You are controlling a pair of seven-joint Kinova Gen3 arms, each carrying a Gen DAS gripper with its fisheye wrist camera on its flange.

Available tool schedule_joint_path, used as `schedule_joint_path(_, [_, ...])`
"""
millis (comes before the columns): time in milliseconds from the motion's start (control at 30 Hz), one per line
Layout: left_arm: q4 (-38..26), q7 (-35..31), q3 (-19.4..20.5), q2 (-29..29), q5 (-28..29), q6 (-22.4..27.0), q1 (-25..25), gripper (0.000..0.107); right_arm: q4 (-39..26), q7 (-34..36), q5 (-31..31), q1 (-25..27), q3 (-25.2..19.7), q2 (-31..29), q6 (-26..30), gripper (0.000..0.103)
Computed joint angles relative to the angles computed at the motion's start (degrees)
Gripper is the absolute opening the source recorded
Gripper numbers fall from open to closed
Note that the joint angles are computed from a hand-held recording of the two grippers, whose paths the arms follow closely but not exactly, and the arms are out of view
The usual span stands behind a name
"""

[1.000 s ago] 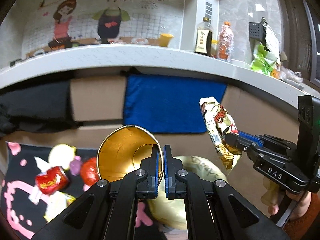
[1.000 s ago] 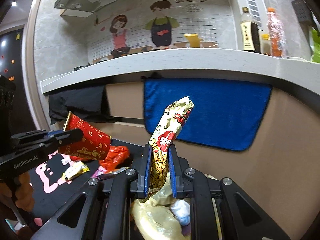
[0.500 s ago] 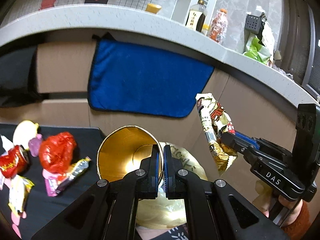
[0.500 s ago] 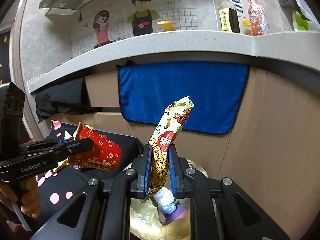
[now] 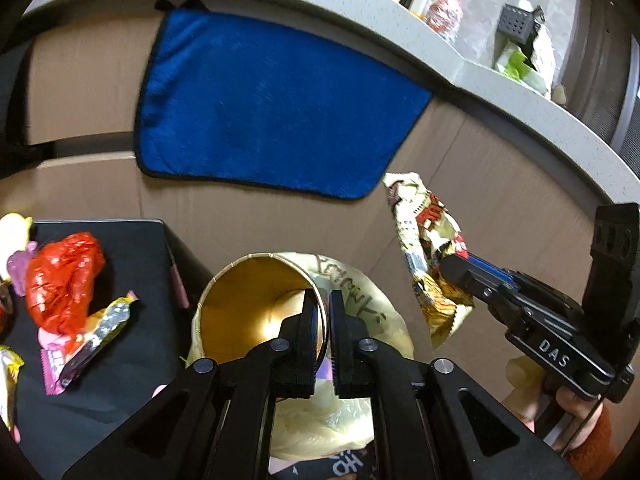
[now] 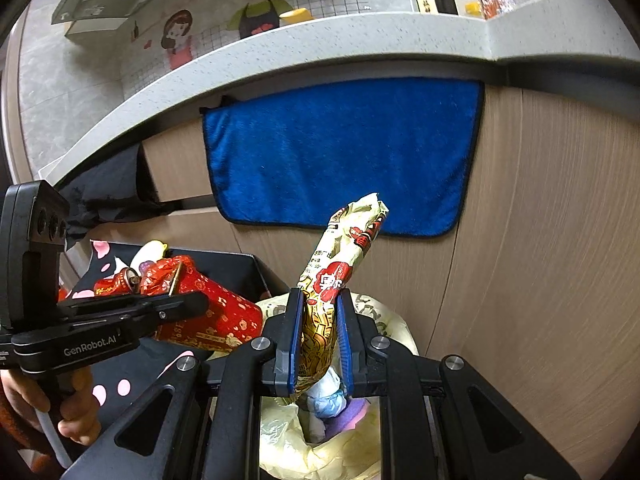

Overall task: Collect trash
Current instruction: 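Carry the cup and wrapper over the bin and release both, then grasp a pink snack wrapper with the right tool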

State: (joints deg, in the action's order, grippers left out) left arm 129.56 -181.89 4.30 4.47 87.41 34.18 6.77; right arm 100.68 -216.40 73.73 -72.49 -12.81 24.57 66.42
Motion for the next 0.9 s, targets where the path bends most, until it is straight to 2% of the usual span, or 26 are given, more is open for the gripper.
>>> schedule_joint_path(33, [-0.6,0.4,0.2,0.8,-1.6,2.0,-1.2,0.025,0.1,-0.2,0.0,0.1,0.0,0.1,-0.2,0.016])
schedule_joint_path(67, [-1.0,0.9,-0.4,1.2,-2.2,3.4,-1.4,0.039,0.1,-0.4,0.0,0.3,0.1,0.1,-0.4,0.016])
schedule_joint_path(100, [-0.9,0.9,-0.9,1.3,-2.0,4.5,-1.8,0.041,0.0,-0.5,0.0,0.4,0.1,0.2,-0.6,0.016])
schedule_joint_path(167, [-0.8,2.2,-1.6,0.7,-2.6,5.9,-3.1,0.042,-0.1,-0.7,0.0,0.8,0.3,0.5,-1.4,0.016])
schedule_joint_path(367, [1.0,5.9,-4.0,-4.9,-5.8,4.7,-6.9,0.042,-2.0,-0.1,-1.2,1.9,1.3,2.6,-4.0,0.019])
schedule_joint_path(433, [2.4,6.0,-5.3,-7.2,-6.9,3.9,-8.5,0.042,-2.2,0.1,-2.3,3.2,1.6,2.7,-6.9,0.036])
schedule_joint_path(467, [2.8,5.9,-5.8,-7.6,-7.5,3.9,-9.2,0.042,-2.4,0.4,-3.3,3.9,1.6,2.8,-8.6,0.048])
schedule_joint_path(500, [3.2,6.1,-6.6,-8.1,-8.5,4.2,-10.2,0.042,-2.5,0.0,-3.6,3.9,2.1,3.1,-9.5,0.050])
schedule_joint_path(667, [4.6,5.2,-12.1,-9.0,-13.3,8.0,-17.2,0.042,-5.0,0.4,-5.1,2.1,3.7,4.6,-9.5,0.050])
schedule_joint_path(900, [5.5,-0.4,-18.7,-7.7,-15.3,12.5,-28.3,0.042,-15.2,11.0,-8.2,-1.7,5.6,8.5,-4.9,0.050])
